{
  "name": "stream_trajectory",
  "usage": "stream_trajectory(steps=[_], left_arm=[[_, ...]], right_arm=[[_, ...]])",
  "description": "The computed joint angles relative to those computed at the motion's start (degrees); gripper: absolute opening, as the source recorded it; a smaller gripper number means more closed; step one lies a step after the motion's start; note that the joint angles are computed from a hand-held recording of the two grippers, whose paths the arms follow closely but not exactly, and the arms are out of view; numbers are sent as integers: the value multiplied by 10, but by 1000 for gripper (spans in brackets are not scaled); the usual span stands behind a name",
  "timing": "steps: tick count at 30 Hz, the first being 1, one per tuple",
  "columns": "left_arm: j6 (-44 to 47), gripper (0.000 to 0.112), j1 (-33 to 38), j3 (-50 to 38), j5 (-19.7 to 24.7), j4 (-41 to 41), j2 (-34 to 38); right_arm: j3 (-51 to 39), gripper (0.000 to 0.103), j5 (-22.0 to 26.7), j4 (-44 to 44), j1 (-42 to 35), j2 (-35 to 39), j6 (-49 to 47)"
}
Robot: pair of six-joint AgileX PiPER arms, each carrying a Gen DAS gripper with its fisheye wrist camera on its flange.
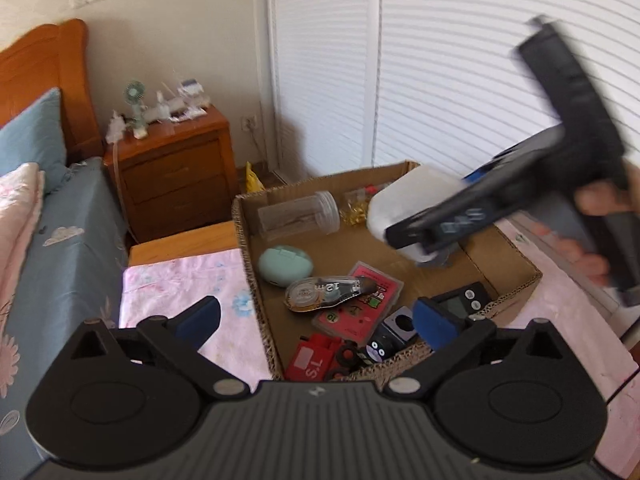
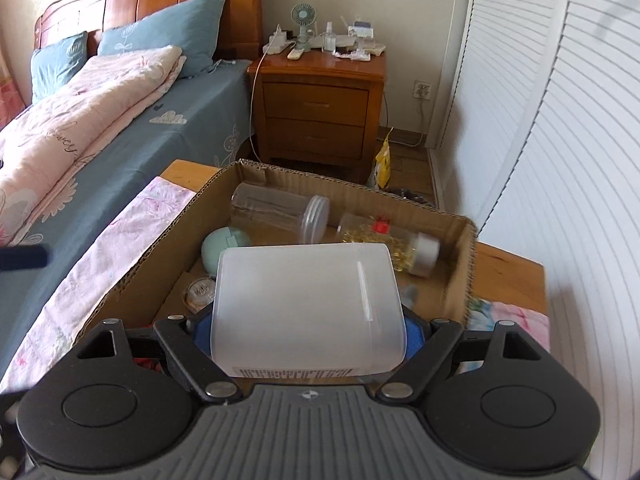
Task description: Organize rigid objects
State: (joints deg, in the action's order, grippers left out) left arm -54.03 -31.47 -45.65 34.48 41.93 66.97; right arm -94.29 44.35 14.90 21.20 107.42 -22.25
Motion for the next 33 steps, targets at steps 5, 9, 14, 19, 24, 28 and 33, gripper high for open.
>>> stream_trajectory(steps=[5, 9, 14, 19, 24, 28, 33], left_arm=[[-113, 102, -59, 27, 44, 79, -21], [-132, 102, -71, 32, 54, 82, -22], [-172, 102, -98, 29, 102, 101, -25], [-203, 102, -119, 2, 172, 98, -10], [-210, 102, -134, -28, 226, 70, 12], [-212, 102, -152, -29, 234, 62, 8], [-223, 102, -181, -41, 260, 54, 14]], right_arm=[[-56, 87, 13, -24, 14, 57, 42], [-43, 103, -16, -54, 23, 57, 88], [16, 103, -28, -102, 31, 0, 146], [119, 103, -37, -194, 49, -95, 260], [256, 103, -62, -298, 83, -214, 405], [324, 103, -58, -354, 110, -280, 502], [374, 103, -45, -427, 143, -324, 605]])
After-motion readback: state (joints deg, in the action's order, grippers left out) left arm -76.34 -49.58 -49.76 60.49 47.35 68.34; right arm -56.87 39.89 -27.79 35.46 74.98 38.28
